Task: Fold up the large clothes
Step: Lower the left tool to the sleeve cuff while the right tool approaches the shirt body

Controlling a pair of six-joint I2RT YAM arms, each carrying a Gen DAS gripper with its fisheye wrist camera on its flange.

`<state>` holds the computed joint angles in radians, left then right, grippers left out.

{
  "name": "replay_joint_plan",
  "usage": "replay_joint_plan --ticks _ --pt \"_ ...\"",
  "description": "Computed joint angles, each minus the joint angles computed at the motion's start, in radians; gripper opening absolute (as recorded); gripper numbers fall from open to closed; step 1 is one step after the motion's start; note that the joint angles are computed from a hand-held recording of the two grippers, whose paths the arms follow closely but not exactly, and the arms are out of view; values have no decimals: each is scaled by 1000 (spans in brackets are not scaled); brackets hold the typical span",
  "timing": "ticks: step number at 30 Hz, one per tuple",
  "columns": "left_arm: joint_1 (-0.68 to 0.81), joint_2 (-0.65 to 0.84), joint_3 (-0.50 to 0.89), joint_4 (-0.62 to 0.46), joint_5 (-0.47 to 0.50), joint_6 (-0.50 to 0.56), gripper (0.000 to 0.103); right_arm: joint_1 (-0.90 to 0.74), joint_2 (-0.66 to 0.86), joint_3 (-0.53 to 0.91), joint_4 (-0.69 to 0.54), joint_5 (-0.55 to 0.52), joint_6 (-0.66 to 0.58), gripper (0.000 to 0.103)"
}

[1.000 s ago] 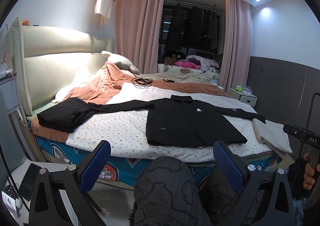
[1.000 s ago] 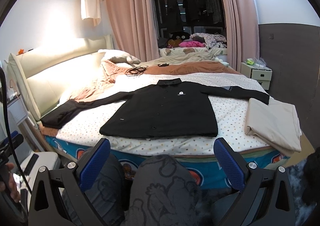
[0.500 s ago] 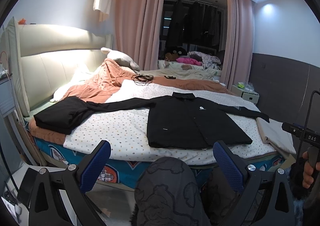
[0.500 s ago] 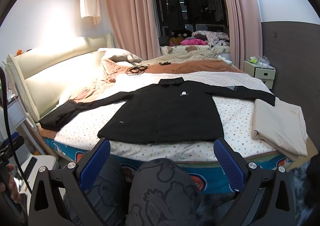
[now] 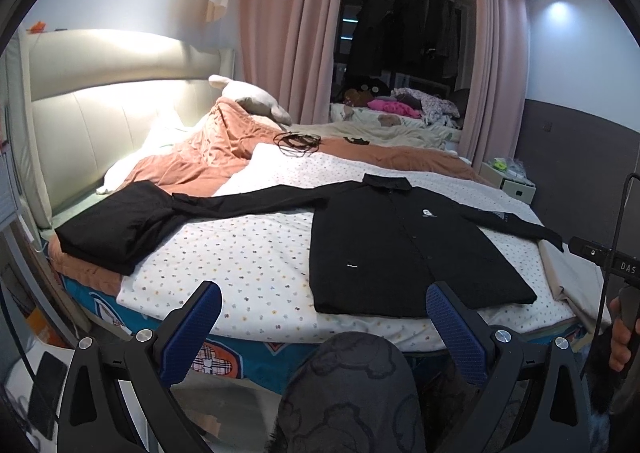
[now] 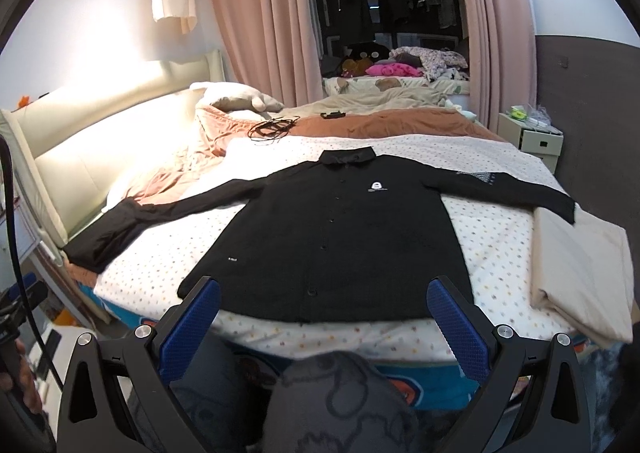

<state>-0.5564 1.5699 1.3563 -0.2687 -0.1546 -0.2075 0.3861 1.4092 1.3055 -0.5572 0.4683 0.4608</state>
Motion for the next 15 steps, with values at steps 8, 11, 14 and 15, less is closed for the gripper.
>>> replay_joint_plan --ticks 8,11,14,15 --pt "78 218 240 -80 45 -7 102 -87 244 225 10 -96 -55 103" --pt "110 305 354 -127 57 -12 102 -119 353 351 -13 -132 -87 103" --pt "136 396 481 -180 58 -12 102 -143 461 489 -39 -158 -125 103" --pt "143 420 516 -194 57 -11 102 -151 506 551 -52 -165 -139 103"
